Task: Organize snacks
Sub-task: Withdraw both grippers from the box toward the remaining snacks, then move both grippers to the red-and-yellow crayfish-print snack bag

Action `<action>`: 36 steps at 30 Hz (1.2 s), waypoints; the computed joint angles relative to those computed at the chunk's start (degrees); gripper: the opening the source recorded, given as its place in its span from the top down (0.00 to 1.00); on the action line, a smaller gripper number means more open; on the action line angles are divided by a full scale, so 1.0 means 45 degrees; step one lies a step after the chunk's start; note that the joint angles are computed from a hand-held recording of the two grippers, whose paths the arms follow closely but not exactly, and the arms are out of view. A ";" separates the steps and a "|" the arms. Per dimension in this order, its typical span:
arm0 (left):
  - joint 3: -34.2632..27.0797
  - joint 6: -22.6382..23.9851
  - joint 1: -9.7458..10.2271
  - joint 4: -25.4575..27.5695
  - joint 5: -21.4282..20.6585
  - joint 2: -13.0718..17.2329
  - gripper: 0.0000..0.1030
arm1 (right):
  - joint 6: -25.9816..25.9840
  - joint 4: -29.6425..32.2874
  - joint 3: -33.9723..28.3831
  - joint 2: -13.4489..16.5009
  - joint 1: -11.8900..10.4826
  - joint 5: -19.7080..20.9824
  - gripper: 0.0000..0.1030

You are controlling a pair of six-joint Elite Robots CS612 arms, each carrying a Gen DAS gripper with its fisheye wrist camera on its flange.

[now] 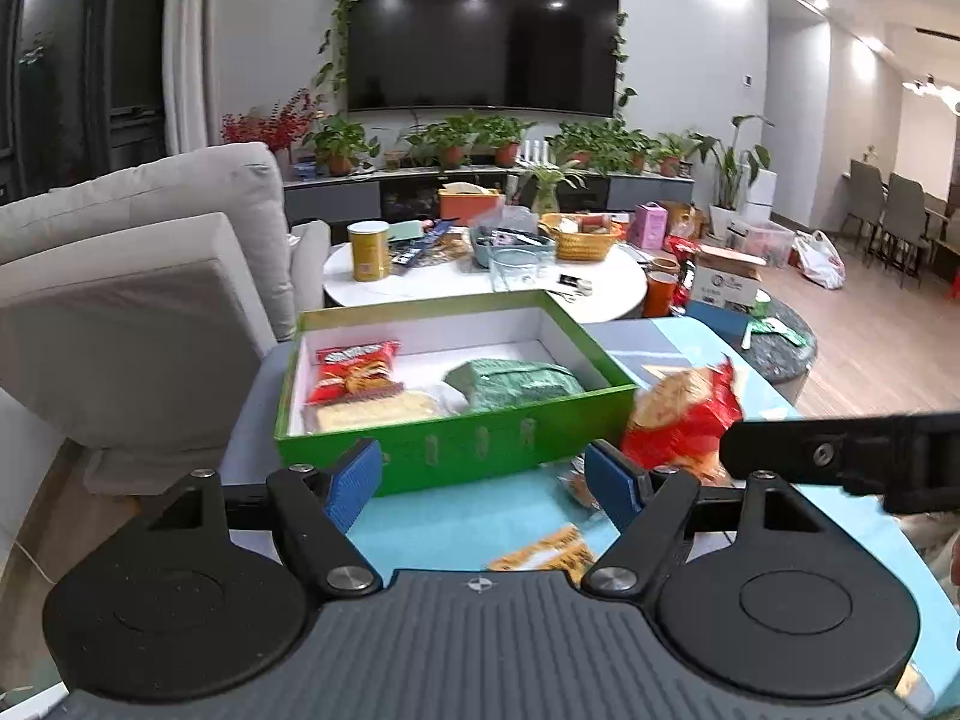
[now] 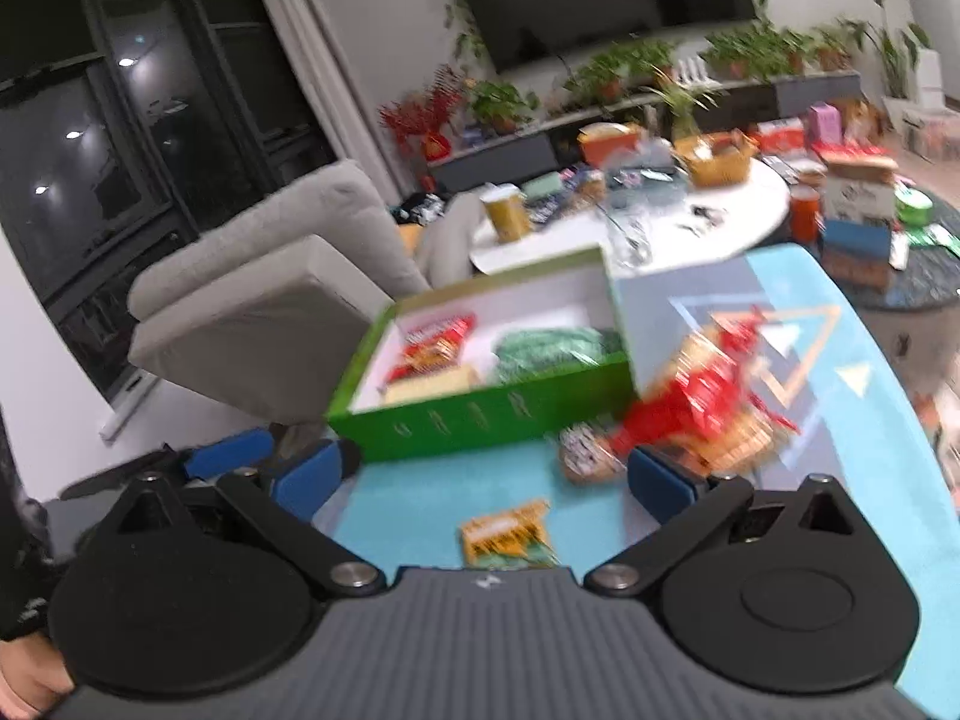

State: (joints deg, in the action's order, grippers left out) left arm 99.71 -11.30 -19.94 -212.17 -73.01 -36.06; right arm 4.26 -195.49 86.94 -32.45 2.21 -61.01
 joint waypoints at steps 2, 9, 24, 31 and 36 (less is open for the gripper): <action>0.0037 0.0065 -0.0094 -0.0012 -0.0075 0.0021 0.27 | 0.0167 0.0286 0.0186 -0.0088 -0.0095 -0.0125 0.53; 0.0049 -0.0323 -0.0158 0.0946 -0.1394 0.0007 0.24 | 0.0966 0.1253 0.0455 -0.0118 -0.0448 -0.0403 0.53; 0.0171 0.1341 -0.0555 0.3600 -0.5030 -0.0231 0.25 | 0.1365 0.1822 0.0340 0.0198 -0.0906 -0.1377 0.53; -0.0022 0.1029 -0.0661 0.5497 -0.5473 -0.0362 0.29 | 0.1219 0.2803 -0.0311 0.0493 -0.0971 -0.1073 0.53; -0.0414 0.0435 -0.0623 0.6098 -0.5469 -0.0174 0.32 | 0.0746 0.3441 -0.0587 0.0609 -0.0970 -0.0821 0.54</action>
